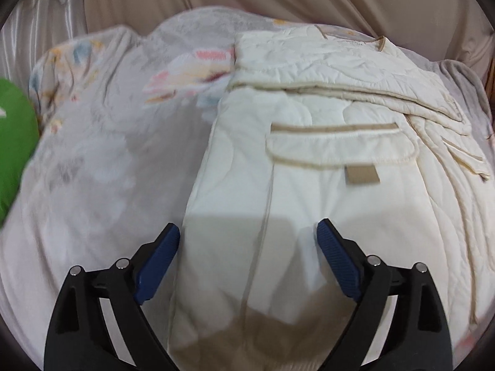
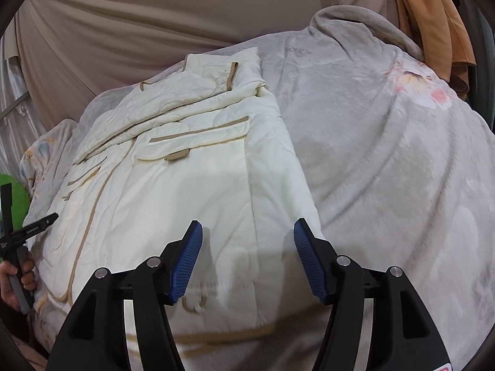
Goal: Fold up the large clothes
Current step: 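Grasp the jacket's hem edge with both tools and lift it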
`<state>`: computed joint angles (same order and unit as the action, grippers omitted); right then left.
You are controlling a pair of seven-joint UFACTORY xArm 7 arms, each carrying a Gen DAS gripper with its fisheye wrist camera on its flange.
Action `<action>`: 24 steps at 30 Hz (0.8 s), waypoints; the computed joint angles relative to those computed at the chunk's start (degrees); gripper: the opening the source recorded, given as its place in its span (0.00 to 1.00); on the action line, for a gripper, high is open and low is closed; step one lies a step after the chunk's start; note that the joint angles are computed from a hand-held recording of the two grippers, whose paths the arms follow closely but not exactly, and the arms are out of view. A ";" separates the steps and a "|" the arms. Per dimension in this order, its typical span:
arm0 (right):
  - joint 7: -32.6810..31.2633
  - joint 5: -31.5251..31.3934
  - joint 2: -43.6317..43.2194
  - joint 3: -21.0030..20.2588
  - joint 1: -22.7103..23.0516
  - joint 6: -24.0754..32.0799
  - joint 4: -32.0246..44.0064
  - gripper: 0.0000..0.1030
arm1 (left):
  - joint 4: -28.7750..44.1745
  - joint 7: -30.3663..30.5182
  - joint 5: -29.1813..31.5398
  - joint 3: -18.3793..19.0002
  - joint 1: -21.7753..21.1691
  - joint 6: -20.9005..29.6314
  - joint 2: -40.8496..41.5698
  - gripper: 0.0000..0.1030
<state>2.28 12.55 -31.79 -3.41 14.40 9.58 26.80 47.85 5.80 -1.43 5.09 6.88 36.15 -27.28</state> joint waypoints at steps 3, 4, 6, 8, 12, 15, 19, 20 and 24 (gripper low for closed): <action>0.81 -1.07 -3.54 0.86 -2.36 2.98 -1.89 0.63 | 0.03 4.36 -8.43 6.11 -2.34 8.05 -2.20 0.87; 2.19 -2.35 -4.85 2.57 -4.87 4.24 -2.64 0.65 | -0.54 5.42 -9.70 6.97 -2.09 9.04 -3.39 0.87; 3.63 -3.85 -6.53 3.39 -7.13 6.95 -3.46 0.65 | -1.21 6.31 -10.14 7.01 -1.03 10.75 -5.11 0.87; 2.28 -1.61 -8.01 -0.63 -4.43 9.21 -4.31 0.65 | -1.86 6.85 -11.40 7.57 -0.56 12.94 -6.78 0.87; -1.50 4.87 -10.20 -6.74 0.50 9.54 -5.82 0.66 | -3.22 7.92 -13.55 7.85 -0.57 14.96 -9.22 0.87; -4.71 9.18 -9.58 -9.67 4.51 8.59 -5.43 0.64 | -3.04 8.60 -15.23 7.94 -1.36 15.64 -9.38 0.82; -7.64 12.65 -8.27 -9.99 7.16 7.63 -4.54 0.50 | -3.16 8.31 -15.22 6.68 -1.34 14.42 -9.10 0.72; -8.26 13.40 -7.85 -10.16 7.67 7.41 -4.28 0.47 | -3.19 8.10 -14.94 6.26 -1.30 13.96 -8.95 0.70; -10.27 17.94 -5.73 -11.71 10.82 5.36 -2.92 0.37 | -3.31 8.12 -14.24 5.26 -1.85 12.42 -8.90 0.64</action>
